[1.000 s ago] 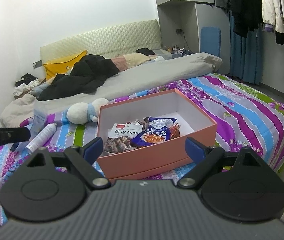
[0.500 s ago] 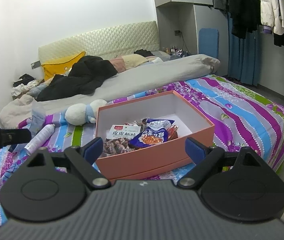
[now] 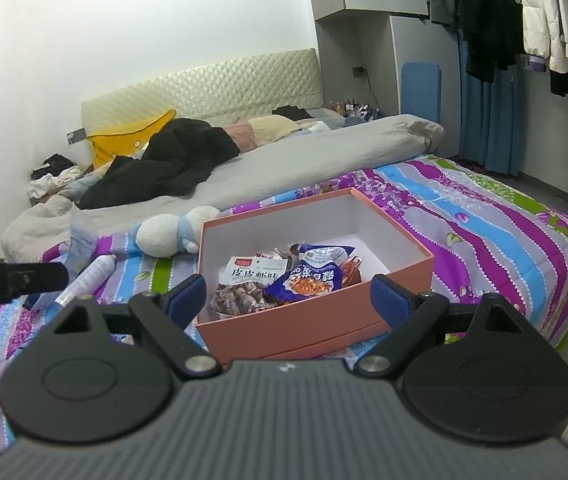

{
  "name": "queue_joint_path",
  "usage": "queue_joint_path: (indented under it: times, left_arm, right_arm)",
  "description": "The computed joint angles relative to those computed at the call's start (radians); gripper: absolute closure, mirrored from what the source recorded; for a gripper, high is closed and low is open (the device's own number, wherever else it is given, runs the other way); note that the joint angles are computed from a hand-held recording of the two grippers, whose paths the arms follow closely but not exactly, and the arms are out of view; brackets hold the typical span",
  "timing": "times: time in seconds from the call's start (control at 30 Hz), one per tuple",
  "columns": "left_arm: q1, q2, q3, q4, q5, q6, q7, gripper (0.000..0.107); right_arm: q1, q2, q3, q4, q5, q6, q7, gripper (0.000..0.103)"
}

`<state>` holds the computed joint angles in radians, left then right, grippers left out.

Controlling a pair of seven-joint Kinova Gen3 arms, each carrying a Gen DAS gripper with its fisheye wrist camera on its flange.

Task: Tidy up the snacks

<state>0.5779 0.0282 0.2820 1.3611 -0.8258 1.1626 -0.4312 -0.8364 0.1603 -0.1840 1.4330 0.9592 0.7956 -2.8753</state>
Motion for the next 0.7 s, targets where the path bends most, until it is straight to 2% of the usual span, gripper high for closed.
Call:
queue_joint_path:
  times: [0.7]
  left_arm:
    - [-0.008, -0.004, -0.001, 0.009, 0.005, -0.01, 0.009, 0.004]
  right_arm:
    - [-0.001, 0.001, 0.002, 0.0, -0.007, -0.006, 0.003, 0.013]
